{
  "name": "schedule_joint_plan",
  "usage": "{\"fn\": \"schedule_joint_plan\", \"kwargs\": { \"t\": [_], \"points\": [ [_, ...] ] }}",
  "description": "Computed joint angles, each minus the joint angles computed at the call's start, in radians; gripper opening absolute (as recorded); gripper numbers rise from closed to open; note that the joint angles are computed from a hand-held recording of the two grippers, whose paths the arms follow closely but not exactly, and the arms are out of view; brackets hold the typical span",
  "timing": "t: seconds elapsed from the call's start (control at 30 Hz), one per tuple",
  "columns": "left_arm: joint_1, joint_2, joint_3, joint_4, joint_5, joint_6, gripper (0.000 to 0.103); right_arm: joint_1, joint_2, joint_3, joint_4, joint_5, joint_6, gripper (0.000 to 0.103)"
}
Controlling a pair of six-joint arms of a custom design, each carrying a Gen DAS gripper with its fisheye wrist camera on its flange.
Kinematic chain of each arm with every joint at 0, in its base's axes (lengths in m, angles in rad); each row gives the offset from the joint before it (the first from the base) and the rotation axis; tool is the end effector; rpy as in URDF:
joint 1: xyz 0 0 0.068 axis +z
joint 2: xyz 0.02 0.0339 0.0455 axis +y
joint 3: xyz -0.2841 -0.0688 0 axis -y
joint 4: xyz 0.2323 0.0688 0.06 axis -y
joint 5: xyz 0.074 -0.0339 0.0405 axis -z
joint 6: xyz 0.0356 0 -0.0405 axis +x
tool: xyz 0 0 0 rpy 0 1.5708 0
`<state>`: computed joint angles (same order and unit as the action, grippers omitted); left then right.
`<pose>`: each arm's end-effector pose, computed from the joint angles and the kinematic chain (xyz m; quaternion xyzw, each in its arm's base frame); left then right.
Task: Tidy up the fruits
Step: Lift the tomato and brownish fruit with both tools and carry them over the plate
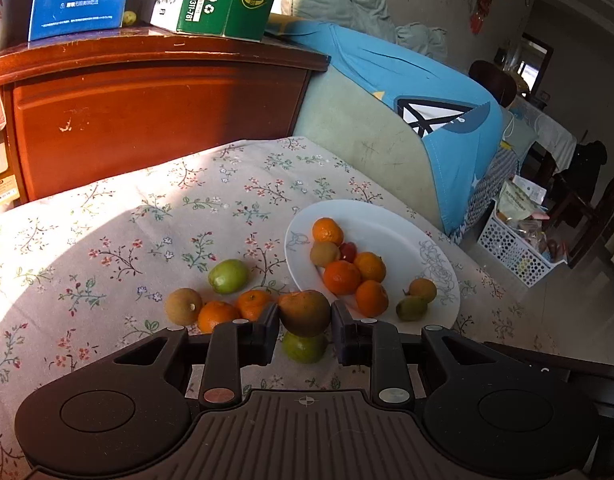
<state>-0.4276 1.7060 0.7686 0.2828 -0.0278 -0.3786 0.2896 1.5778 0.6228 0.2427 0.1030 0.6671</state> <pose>0.3017 -0.1364 0.1766 0.0158 0.8967 -0.1620 0.4116 0.2770 0.0787 0.1711 0.1914 0.8879 0.1498 0.3905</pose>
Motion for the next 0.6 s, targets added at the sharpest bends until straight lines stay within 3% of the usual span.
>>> {"fn": "schedule_joint_plan", "kwargs": {
  "t": [0.3,0.6],
  "points": [
    [0.018,0.098,0.157,-0.016,0.091,0.068,0.025,-0.182,0.031,0.124,-0.059,-0.155,-0.054,0.02],
    [-0.009,0.25,0.334,-0.045,0.143,0.138,0.025,-0.268,0.16,0.251,-0.087,-0.174,-0.078,0.02]
  ]
}}
